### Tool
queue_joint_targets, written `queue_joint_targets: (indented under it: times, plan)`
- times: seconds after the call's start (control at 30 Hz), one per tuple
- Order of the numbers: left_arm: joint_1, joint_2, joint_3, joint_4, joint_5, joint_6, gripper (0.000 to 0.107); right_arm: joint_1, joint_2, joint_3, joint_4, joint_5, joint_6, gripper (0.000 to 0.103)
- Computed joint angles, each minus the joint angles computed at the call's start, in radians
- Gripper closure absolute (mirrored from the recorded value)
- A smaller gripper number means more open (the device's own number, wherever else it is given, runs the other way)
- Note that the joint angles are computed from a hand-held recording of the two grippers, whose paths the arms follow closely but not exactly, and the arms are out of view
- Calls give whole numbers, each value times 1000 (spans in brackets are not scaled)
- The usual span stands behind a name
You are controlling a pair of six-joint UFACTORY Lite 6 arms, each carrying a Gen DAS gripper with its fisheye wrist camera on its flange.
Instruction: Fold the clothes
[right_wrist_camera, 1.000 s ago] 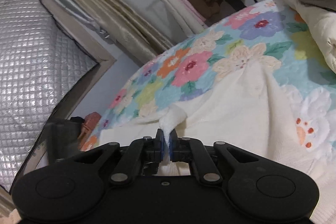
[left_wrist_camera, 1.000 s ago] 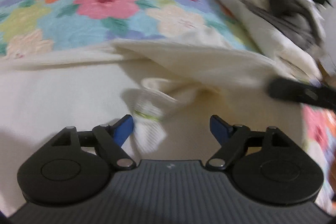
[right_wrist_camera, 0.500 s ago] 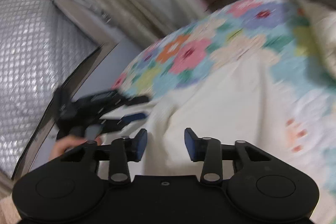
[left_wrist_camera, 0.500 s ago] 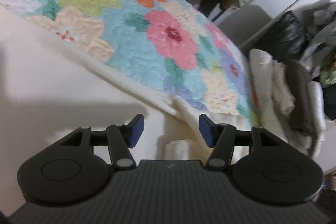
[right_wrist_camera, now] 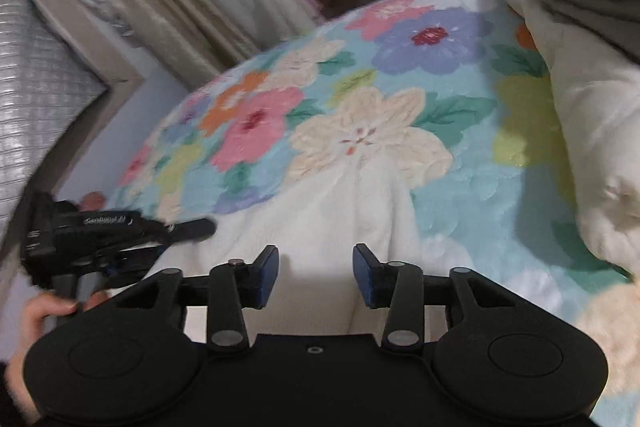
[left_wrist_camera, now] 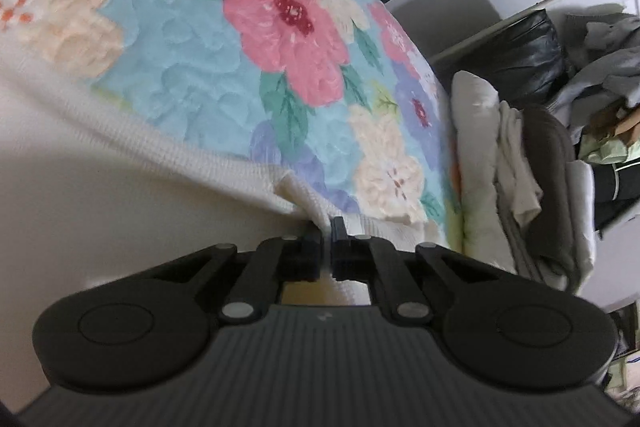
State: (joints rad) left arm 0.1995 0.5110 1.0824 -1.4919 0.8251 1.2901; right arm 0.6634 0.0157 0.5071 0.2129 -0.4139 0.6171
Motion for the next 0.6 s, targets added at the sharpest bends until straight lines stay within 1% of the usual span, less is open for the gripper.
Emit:
queue_joint_targets:
  times: [0.03,0.07,0.1,0.13,0.17,0.2,0.23,0.3,0.33,0.37,0.4,0.43,0.47,0.5,0.53,0.57,0.6]
  plan:
    - [-10,5,4,-36,-9,38,104,-16,68,41,-3,-3,24,40]
    - [0,-2,-11,-91,5,113,104,-32,101,50,-17,-47,89,40]
    - [9,-14,-36,-158,22,193,104,-57,142,55,-70,-110,194,40]
    - [16,-16,-52,-205,35,240,104,-76,180,64,-90,-164,260,40]
    - [22,-19,-63,-242,46,276,104,-95,208,90,-152,-184,284,58]
    - [24,-17,-70,-263,41,269,104,-101,235,121,-174,-194,266,96]
    - [23,-8,-73,-286,38,259,104,-91,252,161,-154,-163,206,99]
    - [16,-3,-62,-281,5,199,103,-75,239,207,-12,-108,0,99]
    - [17,-18,-72,-281,-12,167,100,-58,234,208,92,-123,-104,99]
    - [9,-47,-94,-296,-50,135,99,-42,222,210,197,-125,-209,99]
    - [28,-116,-157,-316,-53,138,97,-30,208,215,302,-116,-314,93]
    - [72,-221,-256,-299,-13,163,96,-18,189,224,406,-65,-395,89]
    - [140,-326,-357,-268,67,180,93,-17,152,225,511,24,-472,74]
    - [219,-430,-447,-223,150,184,78,3,80,190,616,79,-557,69]
    - [312,-535,-519,-144,232,154,63,61,-24,121,712,93,-651,69]
    - [390,-640,-578,-39,284,116,60,130,-129,53,817,91,-745,62]
    - [472,-744,-626,65,344,74,60,206,-226,-11,921,82,-827,51]
